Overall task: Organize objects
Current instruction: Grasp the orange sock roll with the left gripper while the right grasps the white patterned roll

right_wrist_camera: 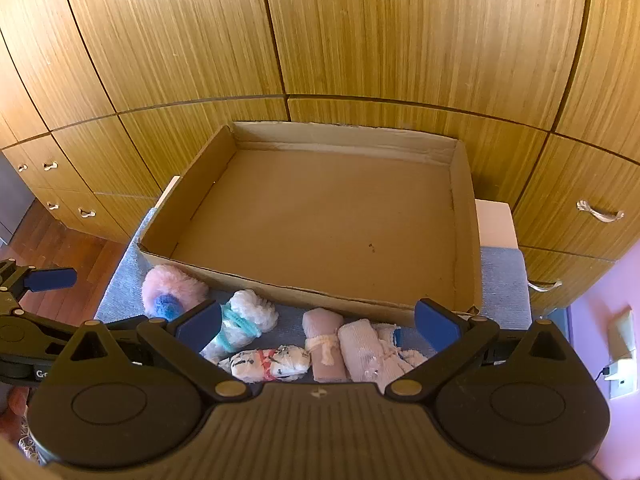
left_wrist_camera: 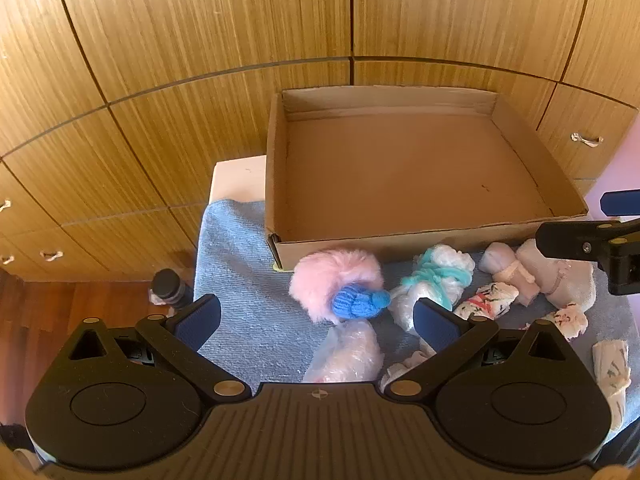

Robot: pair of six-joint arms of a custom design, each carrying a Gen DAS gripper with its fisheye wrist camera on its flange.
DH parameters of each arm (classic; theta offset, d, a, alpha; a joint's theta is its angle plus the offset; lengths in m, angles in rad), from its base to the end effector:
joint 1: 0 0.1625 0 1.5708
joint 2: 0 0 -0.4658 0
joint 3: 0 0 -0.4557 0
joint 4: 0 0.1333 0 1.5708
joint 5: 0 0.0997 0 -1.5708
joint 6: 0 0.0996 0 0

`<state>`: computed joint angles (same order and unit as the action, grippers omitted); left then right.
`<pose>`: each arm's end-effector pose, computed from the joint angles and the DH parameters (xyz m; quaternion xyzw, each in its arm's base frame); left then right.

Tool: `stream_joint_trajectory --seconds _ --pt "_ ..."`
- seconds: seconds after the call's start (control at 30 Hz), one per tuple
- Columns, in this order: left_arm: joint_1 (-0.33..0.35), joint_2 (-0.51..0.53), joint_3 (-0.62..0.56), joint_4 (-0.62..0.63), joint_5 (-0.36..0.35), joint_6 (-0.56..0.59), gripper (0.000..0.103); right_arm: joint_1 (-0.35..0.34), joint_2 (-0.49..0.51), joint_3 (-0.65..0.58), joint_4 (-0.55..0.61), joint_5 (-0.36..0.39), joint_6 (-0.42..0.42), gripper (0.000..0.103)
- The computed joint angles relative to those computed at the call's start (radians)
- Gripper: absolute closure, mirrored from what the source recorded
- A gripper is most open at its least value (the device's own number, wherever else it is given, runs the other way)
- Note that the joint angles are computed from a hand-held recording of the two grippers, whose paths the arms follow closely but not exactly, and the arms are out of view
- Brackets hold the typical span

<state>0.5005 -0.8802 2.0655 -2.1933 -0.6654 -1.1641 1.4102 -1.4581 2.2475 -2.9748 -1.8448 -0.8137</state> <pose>-0.3543 -0.4350 -0.0059 0.0808 0.8686 -0.2683 0.4086 0.0234 -0.5205 0.2810 0.2638 -0.9076 0.2039 0.2553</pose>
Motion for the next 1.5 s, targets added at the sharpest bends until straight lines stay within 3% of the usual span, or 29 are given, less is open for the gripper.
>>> stream_joint_trajectory --seconds 0.2,0.37,0.6,0.8,0.93,1.3,1.5 --pt "-0.013 -0.018 0.023 0.002 -0.013 -0.021 0.001 -0.017 -0.041 0.023 0.005 0.013 -0.013 0.000" --pt "-0.062 -0.064 0.094 0.035 -0.032 -0.104 0.001 -0.067 -0.141 0.098 -0.025 0.043 -0.080 0.000" --pt "-0.158 -0.086 0.229 -0.032 -0.060 -0.233 0.001 -0.261 -0.308 0.246 -0.122 0.192 -0.177 0.001" --pt "-0.192 -0.067 0.289 -0.129 -0.035 -0.239 0.001 -0.358 -0.340 0.270 -0.117 0.240 -0.149 0.018" --pt "-0.183 -0.081 0.320 -0.222 -0.032 -0.223 0.001 -0.364 -0.337 0.273 -0.100 0.270 -0.149 0.021" --pt "-0.184 -0.116 0.381 -0.361 -0.049 -0.205 0.008 -0.374 -0.276 0.276 -0.135 0.232 -0.145 0.041" --pt "-0.199 -0.137 0.361 -0.201 -0.046 -0.200 0.009 -0.388 -0.261 0.279 -0.136 0.235 -0.160 0.046"
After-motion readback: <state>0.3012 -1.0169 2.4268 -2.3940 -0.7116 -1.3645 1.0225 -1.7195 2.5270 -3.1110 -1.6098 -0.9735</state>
